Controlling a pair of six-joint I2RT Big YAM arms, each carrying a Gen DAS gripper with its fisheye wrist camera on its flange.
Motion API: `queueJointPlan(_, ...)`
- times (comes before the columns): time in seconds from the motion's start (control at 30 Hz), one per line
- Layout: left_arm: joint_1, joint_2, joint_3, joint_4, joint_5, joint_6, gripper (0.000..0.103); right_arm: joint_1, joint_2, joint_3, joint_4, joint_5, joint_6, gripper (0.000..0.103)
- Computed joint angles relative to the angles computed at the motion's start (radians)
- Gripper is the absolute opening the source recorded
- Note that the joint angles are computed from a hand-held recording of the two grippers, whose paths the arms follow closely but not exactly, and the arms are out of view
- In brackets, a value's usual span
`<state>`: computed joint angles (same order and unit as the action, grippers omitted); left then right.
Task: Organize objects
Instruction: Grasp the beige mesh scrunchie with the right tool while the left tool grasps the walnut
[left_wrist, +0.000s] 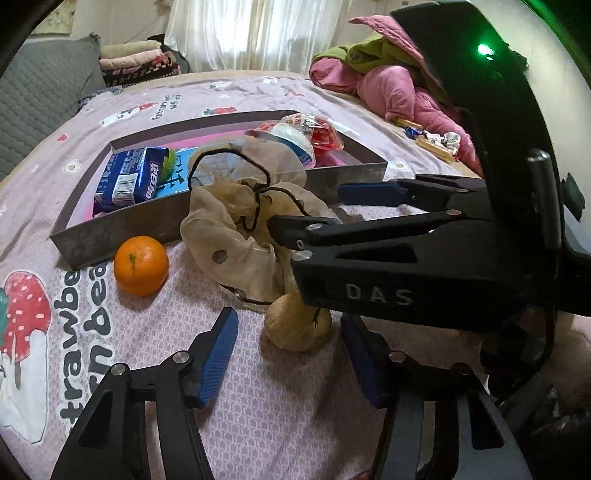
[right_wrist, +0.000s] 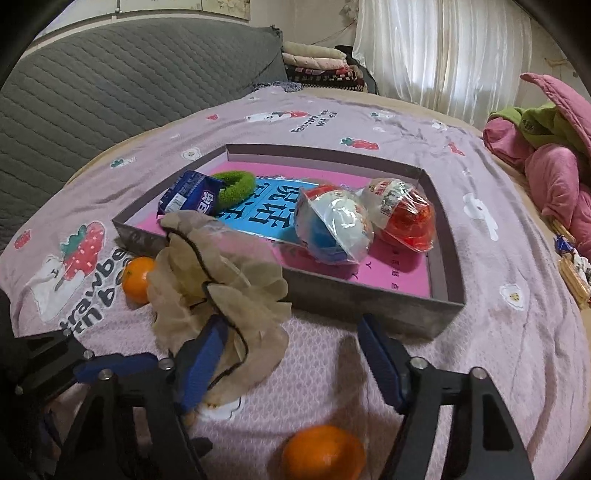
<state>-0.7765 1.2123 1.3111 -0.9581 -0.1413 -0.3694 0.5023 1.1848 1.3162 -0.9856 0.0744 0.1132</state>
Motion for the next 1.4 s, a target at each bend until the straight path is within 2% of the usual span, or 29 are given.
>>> queueJointPlan(0.13, 0.008, 0.01, 0.007, 0.002, 0.01, -0.005, 0.053, 0.005, 0.016, 0.007, -0.004, -0.004, -0.005, 0.061)
queueJointPlan(0.17, 0.01, 0.013, 0.009, 0.003, 0.01, -0.006, 0.051, 0.006, 0.014, 0.003, 0.001, -0.008, -0.01, 0.056)
queueJointPlan(0.2, 0.012, 0.015, 0.01, 0.003, 0.013, -0.007, 0.051, 0.005, 0.013, 0.0, 0.006, -0.016, -0.011, 0.045)
queueJointPlan(0.4, 0.017, 0.026, 0.015, 0.007, 0.02, -0.007, 0.047, 0.008, 0.015, -0.004, 0.014, -0.029, -0.015, 0.033)
queueJointPlan(0.5, 0.016, 0.025, 0.012, 0.009, 0.021, -0.011, 0.043, 0.006, 0.013, -0.008, 0.02, -0.044, -0.01, 0.025)
queueJointPlan(0.57, 0.016, 0.028, 0.015, 0.01, 0.024, -0.01, 0.036, -0.001, 0.01, -0.011, 0.027, -0.063, -0.001, 0.022)
queueJointPlan(0.7, 0.02, 0.029, 0.016, 0.013, 0.034, -0.015, 0.034, -0.02, -0.002, -0.018, 0.04, -0.088, 0.021, 0.02)
queueJointPlan(1.23, 0.019, 0.013, 0.017, 0.022, 0.026, 0.003, 0.034, -0.033, -0.057, -0.04, 0.084, -0.075, 0.046, 0.02)
queueJointPlan(1.4, 0.012, -0.006, 0.015, 0.03, -0.003, 0.009, 0.034, -0.045, -0.087, -0.05, 0.102, -0.074, 0.065, 0.02)
